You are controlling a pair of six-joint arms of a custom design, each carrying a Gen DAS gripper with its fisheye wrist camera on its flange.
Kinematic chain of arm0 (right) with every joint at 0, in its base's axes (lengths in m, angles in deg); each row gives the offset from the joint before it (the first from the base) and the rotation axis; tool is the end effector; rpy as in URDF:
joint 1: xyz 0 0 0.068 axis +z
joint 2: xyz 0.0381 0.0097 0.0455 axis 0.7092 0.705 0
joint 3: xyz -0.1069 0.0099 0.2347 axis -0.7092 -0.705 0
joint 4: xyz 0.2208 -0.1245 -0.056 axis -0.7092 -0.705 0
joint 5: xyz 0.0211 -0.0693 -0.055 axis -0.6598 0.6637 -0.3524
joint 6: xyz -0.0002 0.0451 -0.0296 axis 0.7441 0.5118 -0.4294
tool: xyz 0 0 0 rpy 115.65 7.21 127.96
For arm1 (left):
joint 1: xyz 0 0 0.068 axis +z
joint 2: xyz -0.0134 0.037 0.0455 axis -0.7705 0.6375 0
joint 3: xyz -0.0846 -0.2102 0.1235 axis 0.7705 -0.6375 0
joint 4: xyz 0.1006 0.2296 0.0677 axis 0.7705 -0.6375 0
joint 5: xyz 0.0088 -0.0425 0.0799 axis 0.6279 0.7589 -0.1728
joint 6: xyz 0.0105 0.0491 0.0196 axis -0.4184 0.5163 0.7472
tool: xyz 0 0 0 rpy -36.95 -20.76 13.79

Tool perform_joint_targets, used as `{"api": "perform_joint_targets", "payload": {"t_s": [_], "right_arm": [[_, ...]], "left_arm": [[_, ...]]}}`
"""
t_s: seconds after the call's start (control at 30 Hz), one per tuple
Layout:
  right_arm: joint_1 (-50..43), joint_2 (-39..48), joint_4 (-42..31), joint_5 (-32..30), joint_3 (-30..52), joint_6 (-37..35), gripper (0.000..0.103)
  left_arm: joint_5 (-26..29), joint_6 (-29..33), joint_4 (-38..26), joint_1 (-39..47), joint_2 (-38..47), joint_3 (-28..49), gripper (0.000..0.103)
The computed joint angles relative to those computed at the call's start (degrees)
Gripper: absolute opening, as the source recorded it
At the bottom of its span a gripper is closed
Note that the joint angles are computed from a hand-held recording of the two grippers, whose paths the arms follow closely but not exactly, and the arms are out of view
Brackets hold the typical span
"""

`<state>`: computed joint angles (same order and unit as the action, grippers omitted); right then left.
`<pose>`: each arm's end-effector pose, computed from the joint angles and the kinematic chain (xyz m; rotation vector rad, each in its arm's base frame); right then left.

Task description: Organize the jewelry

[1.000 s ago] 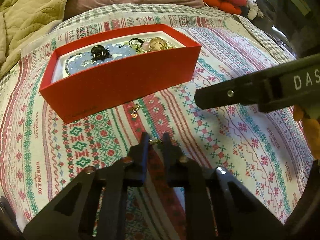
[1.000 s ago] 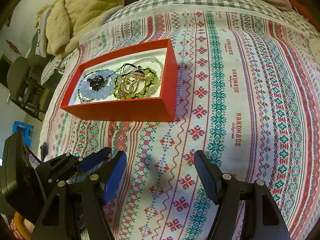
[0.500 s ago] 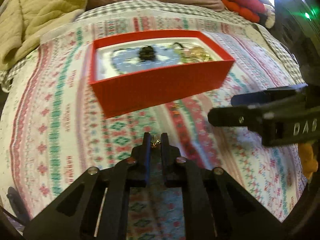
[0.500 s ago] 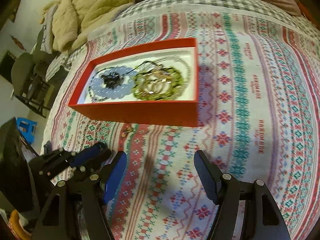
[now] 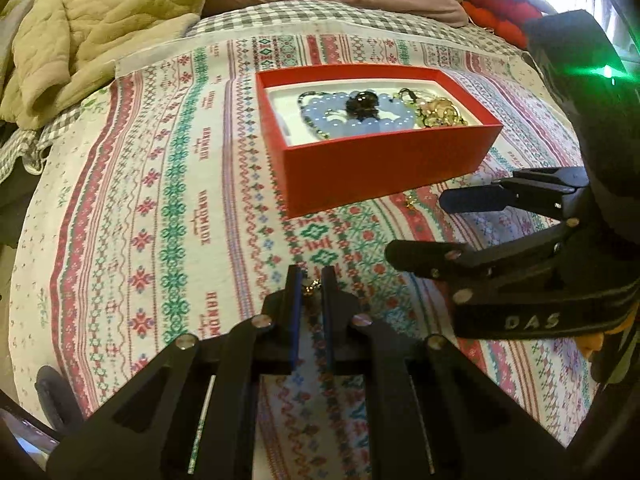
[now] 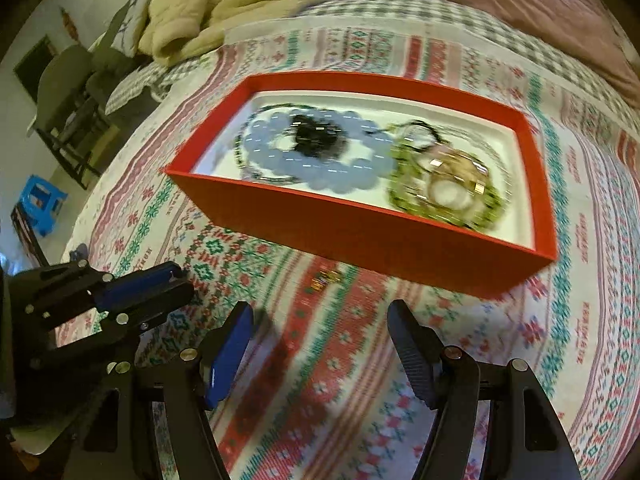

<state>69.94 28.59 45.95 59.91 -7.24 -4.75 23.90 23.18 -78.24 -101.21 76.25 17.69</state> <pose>0.2545 0.1193 0.0766 -0.3502 2.6067 0.2783 0.2174 -0.2503 0.0919 0.4709 2.4623 -0.1622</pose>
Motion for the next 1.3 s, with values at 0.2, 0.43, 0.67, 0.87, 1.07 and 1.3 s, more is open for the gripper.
{"api": "perform_joint_targets", "payload": {"t_s": [0.2,0.43,0.67,0.87,1.07,1.3], "right_arm": [[1.4,1.7,1.4,2.4,1.0,0.4,0.06],[1.4,2.0,1.5,2.7,1.5,-0.1,0.035],[1.1,2.4,1.2,1.5,2.3,-0.9,0.014],[0.9,2.2,1.0,1.0,2.2,-1.3,0.007],[0.0,0.4,-0.3,-0.4,1.5,-1.1,0.005],[-4.0,-4.9,-4.2,-6.0,0.5,-0.5,0.005]], "left_arm": [[0.4,0.0,0.5,0.5,-0.7,-1.2,0.011],[0.4,0.3,0.2,0.5,-0.4,-1.0,0.011],[0.4,0.4,0.3,0.4,0.1,-0.7,0.011],[0.2,0.8,0.1,0.3,0.6,0.0,0.011],[1.3,0.4,0.0,0.7,0.5,0.1,0.011],[5.4,-1.9,-1.4,2.7,-1.3,0.2,0.011]]}}
